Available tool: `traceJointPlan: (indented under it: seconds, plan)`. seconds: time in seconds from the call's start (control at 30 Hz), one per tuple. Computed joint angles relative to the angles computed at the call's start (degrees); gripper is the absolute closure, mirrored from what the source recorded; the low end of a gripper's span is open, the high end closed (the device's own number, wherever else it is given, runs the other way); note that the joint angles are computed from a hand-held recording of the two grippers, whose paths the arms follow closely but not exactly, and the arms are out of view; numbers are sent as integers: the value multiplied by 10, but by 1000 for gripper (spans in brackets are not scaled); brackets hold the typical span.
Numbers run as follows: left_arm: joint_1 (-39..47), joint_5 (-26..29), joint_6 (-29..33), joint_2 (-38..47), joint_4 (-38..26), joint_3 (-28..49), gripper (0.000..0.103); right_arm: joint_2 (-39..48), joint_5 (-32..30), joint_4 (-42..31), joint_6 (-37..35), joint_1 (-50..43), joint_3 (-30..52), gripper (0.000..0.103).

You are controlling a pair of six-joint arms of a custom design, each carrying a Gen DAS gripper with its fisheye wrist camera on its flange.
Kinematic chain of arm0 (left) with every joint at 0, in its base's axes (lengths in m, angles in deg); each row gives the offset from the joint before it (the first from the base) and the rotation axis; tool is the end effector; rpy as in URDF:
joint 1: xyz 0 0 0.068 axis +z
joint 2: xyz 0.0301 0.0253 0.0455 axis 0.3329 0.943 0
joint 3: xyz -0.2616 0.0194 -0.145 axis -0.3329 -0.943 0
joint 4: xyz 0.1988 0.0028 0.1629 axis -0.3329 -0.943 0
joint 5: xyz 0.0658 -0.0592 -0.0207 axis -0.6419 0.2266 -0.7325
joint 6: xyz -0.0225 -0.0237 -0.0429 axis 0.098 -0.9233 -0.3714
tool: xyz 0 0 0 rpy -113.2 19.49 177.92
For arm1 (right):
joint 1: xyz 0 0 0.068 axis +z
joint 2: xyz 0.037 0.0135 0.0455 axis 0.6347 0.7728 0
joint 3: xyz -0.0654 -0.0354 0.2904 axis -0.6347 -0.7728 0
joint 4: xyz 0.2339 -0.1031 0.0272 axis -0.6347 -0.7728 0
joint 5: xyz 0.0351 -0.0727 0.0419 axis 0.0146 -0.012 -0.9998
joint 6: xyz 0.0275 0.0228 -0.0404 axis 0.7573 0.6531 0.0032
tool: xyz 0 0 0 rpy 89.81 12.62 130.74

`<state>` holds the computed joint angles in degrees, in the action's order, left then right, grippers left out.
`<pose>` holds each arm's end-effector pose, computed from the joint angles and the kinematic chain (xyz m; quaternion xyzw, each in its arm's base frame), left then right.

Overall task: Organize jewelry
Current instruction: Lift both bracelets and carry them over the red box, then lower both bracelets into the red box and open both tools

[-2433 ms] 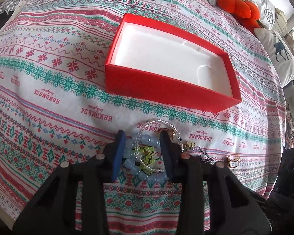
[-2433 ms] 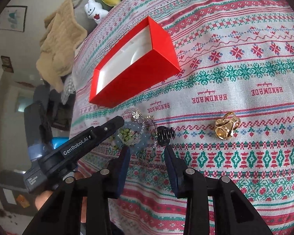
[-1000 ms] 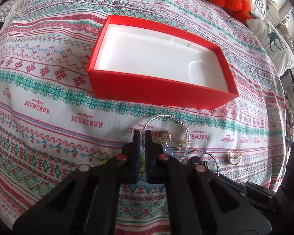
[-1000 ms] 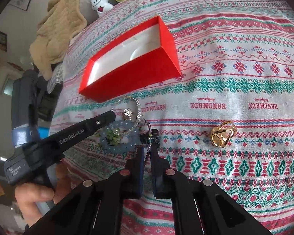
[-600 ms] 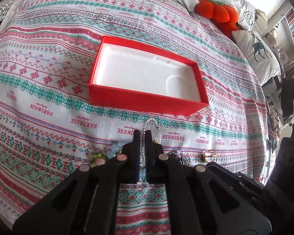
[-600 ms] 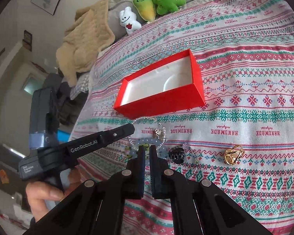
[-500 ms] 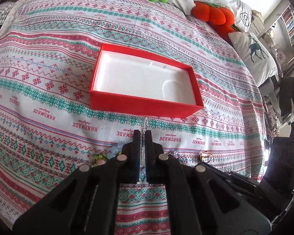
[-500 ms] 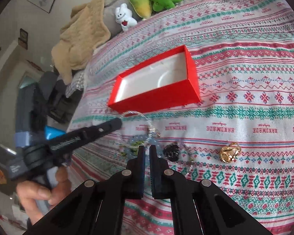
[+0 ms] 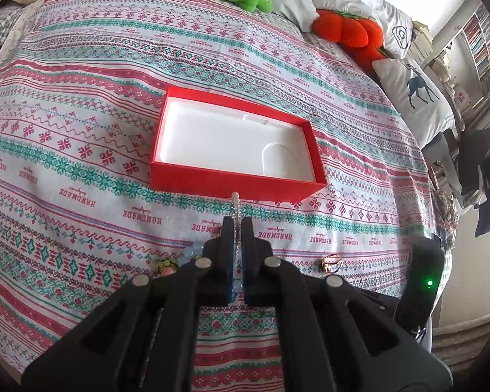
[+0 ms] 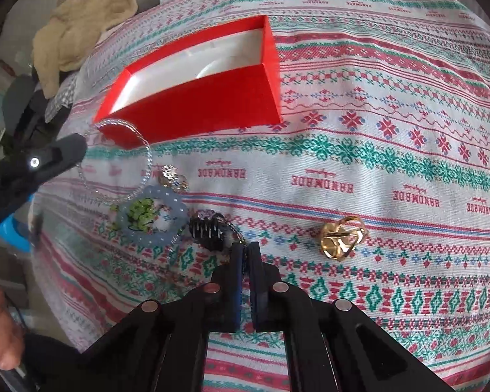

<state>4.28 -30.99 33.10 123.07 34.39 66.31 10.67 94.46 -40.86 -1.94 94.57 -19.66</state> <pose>0.3042 -0.0986 0.2417 0.1901 0.9339 -0.2416 0.1823 0.1839 0.2489 0.2012 0.2020 0.9565 0.1063 0.1819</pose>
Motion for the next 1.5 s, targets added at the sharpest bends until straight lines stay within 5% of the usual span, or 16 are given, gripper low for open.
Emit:
traceJointPlan:
  seconds: [0.17,0.53,0.8,1.23,1.5]
  plan:
    - [18,20,7,-13,-8,9,98,-81,63,56,-11,28,-35,100]
    - [42,64,14,-11,-42,64,98,-116,86,152,-66,24,-42,100]
    - [56,112,12,15,-31,128,98,-125,117,135,-128,-34,5,100]
    - [28,117,-34,124,21,164,98,-16,83,108,-203,-122,72,99]
    - [24,59,-25,154,-8,187,98,-27,82,111,-189,-122,49,99]
